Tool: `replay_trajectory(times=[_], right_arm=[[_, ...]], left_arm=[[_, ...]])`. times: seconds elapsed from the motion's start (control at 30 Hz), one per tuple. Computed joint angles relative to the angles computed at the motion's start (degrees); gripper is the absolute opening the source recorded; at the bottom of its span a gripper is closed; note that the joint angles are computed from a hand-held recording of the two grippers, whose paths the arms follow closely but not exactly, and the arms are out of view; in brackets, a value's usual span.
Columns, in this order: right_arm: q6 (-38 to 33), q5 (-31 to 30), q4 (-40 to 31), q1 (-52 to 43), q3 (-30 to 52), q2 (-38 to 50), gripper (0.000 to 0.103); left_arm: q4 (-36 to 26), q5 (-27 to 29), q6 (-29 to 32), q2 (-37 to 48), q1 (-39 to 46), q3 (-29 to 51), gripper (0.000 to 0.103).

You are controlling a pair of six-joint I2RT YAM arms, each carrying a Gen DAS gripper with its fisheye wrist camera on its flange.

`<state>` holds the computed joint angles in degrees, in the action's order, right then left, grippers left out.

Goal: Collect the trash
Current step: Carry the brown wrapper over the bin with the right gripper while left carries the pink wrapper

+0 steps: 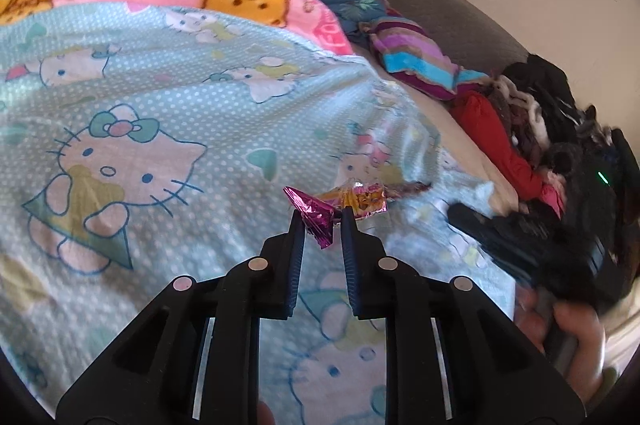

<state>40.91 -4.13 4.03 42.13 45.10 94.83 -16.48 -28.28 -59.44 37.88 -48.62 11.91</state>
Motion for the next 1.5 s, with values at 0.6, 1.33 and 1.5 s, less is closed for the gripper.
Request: replay_trajectory(times=[0.6,1.33,1.5], right_arm=[[-2.9,1.5,-0.8,-1.8,-0.4,-3.1,0.015],[-23.6,-10.6,-36.2,-35.3,-15.0,-55.3,0.015],[-32.3,-19.8,-44.3,-50.7,-14.6,-60.3,0.015]], left_arm=[[-0.6,-13.8,-1.4,18.5,-24.3,10.8,0.013],[7.1,-15.4,7.3,40.1,-33.9,29.7,0.013],[7.4,-15.3,9.0,43.9,-35.5,33.9,0.013]])
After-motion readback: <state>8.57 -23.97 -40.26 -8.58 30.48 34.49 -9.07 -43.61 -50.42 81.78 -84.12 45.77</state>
